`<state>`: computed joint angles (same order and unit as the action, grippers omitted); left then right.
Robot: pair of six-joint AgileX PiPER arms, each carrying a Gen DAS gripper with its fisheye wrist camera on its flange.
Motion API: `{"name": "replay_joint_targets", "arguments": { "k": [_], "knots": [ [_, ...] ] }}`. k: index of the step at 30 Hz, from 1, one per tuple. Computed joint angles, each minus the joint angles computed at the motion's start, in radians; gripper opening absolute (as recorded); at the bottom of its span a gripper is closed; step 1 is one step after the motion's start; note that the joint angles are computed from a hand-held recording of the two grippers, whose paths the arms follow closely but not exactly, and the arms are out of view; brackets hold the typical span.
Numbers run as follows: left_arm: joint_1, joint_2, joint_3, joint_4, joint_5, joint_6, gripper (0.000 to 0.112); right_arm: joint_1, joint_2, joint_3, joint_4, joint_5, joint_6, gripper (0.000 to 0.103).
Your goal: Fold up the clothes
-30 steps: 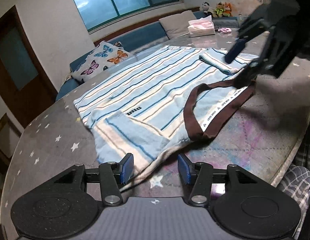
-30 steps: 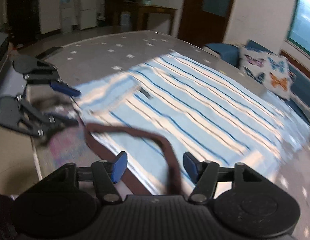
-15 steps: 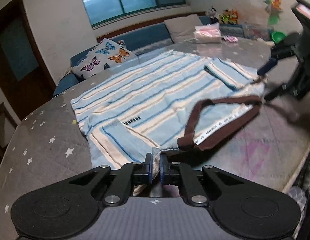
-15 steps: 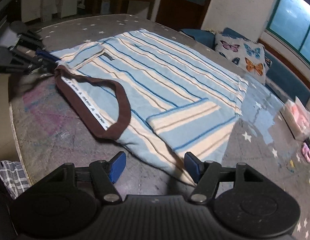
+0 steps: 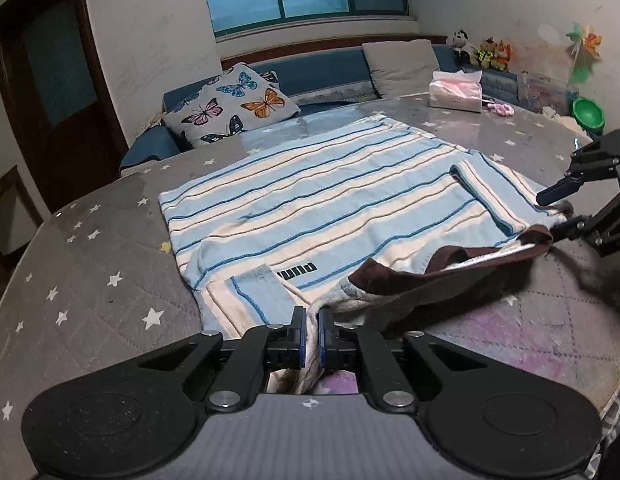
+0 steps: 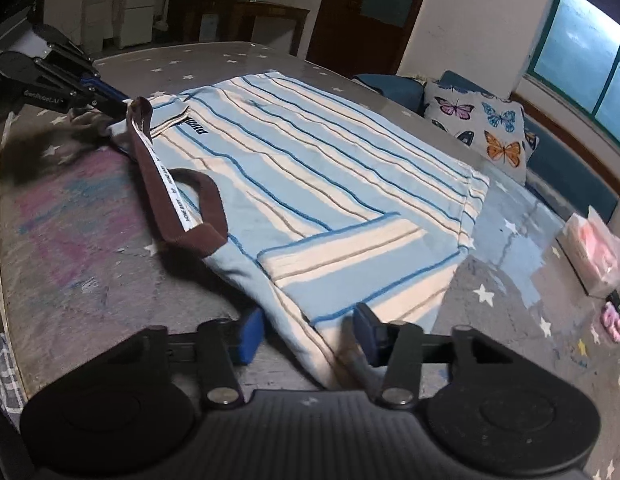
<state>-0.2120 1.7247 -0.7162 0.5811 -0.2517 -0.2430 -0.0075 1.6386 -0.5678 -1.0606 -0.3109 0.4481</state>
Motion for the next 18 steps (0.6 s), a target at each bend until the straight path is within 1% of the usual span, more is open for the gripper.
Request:
{"name": "replay_joint_targets", "arguments": {
  "k": [2, 4, 6, 8, 9, 12, 14, 15, 18],
  "knots": [
    [-0.003, -0.003, 0.011, -0.017, 0.001, 0.021, 0.007, -0.006, 0.001, -0.001, -0.024, -0.007, 0.014, 0.026],
    [-0.004, -0.011, 0.033, -0.045, -0.005, 0.06, 0.009, -0.007, 0.002, 0.001, -0.034, -0.014, 0.014, 0.02],
    [-0.004, -0.021, 0.059, -0.07, -0.014, 0.094, 0.01, -0.007, 0.002, -0.002, -0.038, -0.014, 0.025, 0.012],
    [-0.012, -0.031, 0.089, -0.14, -0.028, 0.175, 0.011, -0.013, 0.004, -0.006, -0.026, -0.018, 0.03, 0.01],
    [-0.016, -0.037, 0.107, -0.18, -0.04, 0.222, 0.012, -0.018, 0.005, -0.013, -0.052, -0.022, 0.071, 0.009],
    [-0.037, -0.046, 0.147, -0.293, -0.065, 0.347, 0.019, -0.021, 0.0, -0.015, -0.046, -0.026, 0.081, 0.008],
    [-0.051, -0.046, 0.171, -0.365, -0.086, 0.431, 0.034, -0.02, -0.006, -0.016, -0.038, -0.026, 0.08, 0.008],
    [-0.057, -0.045, 0.183, -0.399, -0.099, 0.471, 0.035, -0.02, -0.009, -0.017, -0.039, -0.026, 0.085, 0.008],
    [-0.068, -0.036, 0.207, -0.465, -0.125, 0.565, 0.036, -0.023, -0.017, -0.021, -0.025, -0.029, 0.085, 0.007]
  ]
}}
